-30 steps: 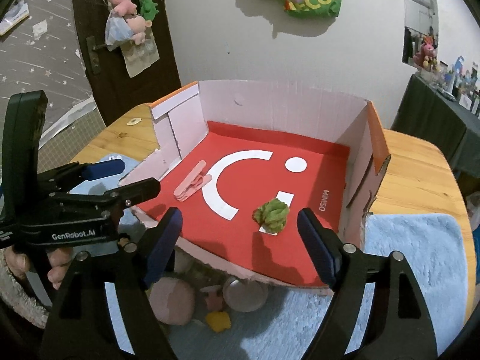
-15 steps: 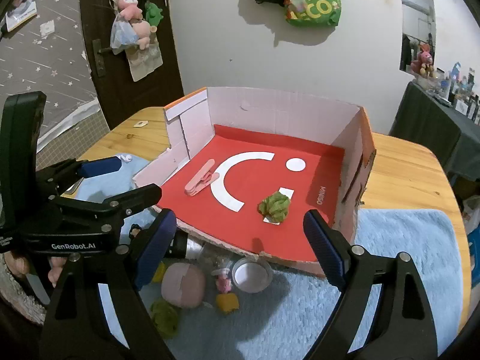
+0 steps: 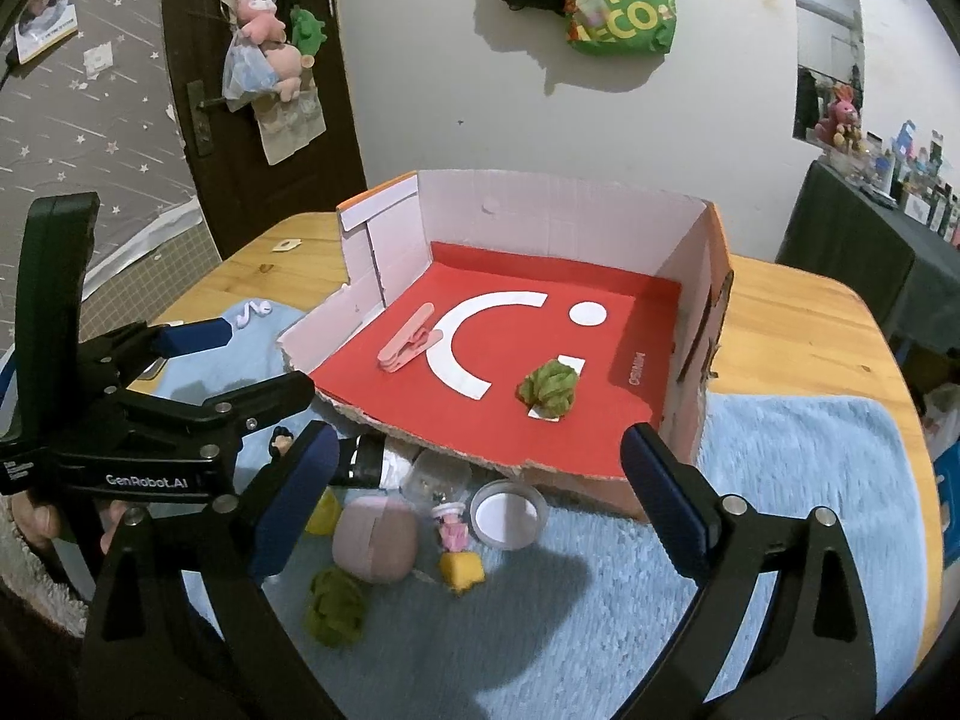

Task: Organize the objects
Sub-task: 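Move the left tool to the doll figurine while the right tool approaches the clear round container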

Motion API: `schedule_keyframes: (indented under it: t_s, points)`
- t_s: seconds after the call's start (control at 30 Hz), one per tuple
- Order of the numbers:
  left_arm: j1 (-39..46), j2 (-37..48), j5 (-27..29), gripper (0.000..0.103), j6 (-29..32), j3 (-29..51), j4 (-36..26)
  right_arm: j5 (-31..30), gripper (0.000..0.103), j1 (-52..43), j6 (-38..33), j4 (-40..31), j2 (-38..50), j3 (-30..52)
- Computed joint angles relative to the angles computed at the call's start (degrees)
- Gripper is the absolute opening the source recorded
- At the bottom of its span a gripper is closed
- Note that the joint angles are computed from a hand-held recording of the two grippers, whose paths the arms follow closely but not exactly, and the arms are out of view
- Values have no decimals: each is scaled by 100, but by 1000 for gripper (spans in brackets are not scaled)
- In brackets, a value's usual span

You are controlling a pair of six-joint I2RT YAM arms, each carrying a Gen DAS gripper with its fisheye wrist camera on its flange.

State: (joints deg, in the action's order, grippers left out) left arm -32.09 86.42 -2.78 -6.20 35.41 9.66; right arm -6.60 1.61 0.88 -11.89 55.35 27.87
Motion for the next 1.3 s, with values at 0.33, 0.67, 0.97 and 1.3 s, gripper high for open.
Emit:
schedule_keyframes:
  t_s: [0.33, 0.67, 0.97, 1.3]
  points:
    - [18, -118, 62, 103, -21, -198, 3, 148, 96, 184, 52, -314, -493, -214]
    - [64, -42, 83, 103, -76, -375, 46, 272, 96, 314, 127, -343, -528, -370]
    - [101, 154, 63, 103, -59, -499, 172, 189, 95, 201, 185, -236, -430, -582]
    - [180, 447, 38, 103, -69, -533, 320, 194, 74, 216, 155, -36, -135, -754]
